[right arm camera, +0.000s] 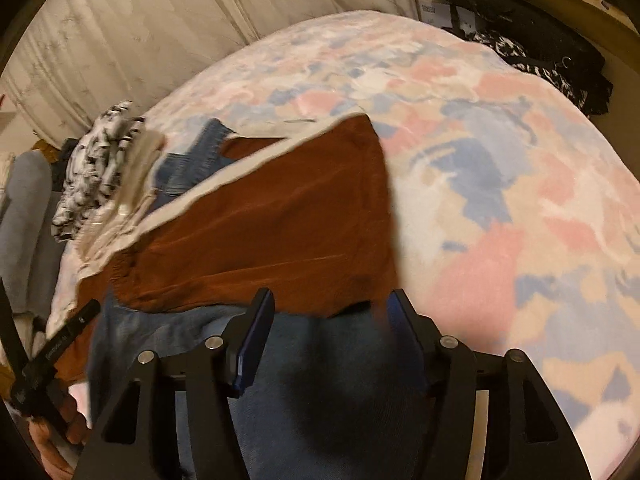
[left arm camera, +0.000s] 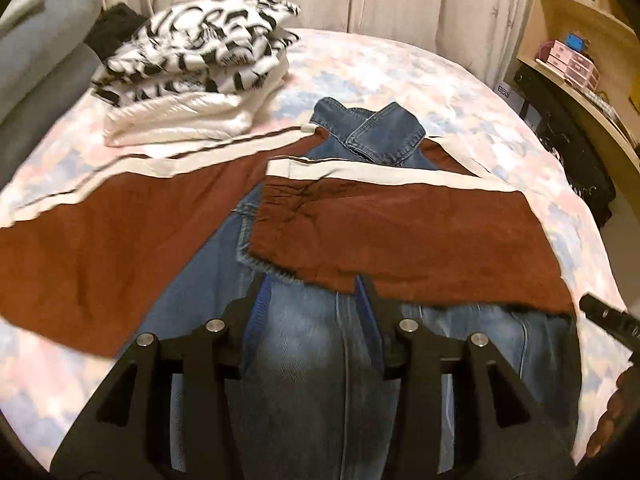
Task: Fold large clothes
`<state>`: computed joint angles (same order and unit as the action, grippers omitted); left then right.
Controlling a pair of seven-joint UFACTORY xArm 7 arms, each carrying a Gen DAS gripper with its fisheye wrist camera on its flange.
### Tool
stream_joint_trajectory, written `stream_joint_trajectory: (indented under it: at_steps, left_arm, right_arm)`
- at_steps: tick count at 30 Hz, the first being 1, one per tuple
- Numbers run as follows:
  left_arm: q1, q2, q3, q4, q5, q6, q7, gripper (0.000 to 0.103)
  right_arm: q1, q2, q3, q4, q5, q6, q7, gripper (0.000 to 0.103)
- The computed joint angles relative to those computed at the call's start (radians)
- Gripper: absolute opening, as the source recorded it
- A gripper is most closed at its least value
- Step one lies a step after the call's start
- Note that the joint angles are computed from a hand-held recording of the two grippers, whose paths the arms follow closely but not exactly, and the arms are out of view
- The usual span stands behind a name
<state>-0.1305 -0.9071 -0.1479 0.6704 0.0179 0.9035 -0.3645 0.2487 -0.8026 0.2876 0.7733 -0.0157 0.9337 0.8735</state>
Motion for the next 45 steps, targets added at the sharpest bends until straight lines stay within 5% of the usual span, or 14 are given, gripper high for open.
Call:
stream_joint_trajectory:
  at_steps: [12,15,19,25,30,32,36,45]
  left_arm:
    - [0.022,-0.366,0.051,0.029,-0.012,0.310,-0.002,0.048]
    - [0.050,-0.421,0.094,0.044,-0.007,0.353,0.029,0.058]
    - [0.100,-0.485,0.191,0.044,-0.005,0.384,0.076,0.073]
    - [0.185,-0.506,0.351,0.020,-0.007,0.403,0.145,0.073]
    - [0.242,-0.414,0.516,0.016,-0.074,0.395,0.171,0.073]
    - [0.261,-0.373,0.562,0.018,-0.079,0.394,0.212,0.073]
    - [0.337,-0.326,0.643,0.000,-0.067,0.349,0.295,0.073]
    - [0.463,-0.116,0.880,-0.019,-0.156,0.187,0.426,0.073]
  right_arm:
    - [0.058,0.085,0.249,0.324,-0.059,0.164,0.097,0.060]
    - [0.052,0.142,0.333,0.423,-0.097,0.210,0.129,0.064]
    - [0.046,0.235,0.426,0.526,-0.146,0.250,0.173,0.065]
    - [0.011,0.437,0.607,0.690,-0.311,0.311,0.269,0.065]
    - [-0.016,0.696,0.796,0.832,-0.545,0.375,0.365,0.065]
    - [0.038,0.840,0.855,0.905,-0.695,0.446,0.420,0.065]
    - [0.267,1.069,0.797,1.052,-0.929,0.566,0.449,0.065]
    - [0.634,1.419,0.560,1.448,-1.129,0.602,0.336,0.058]
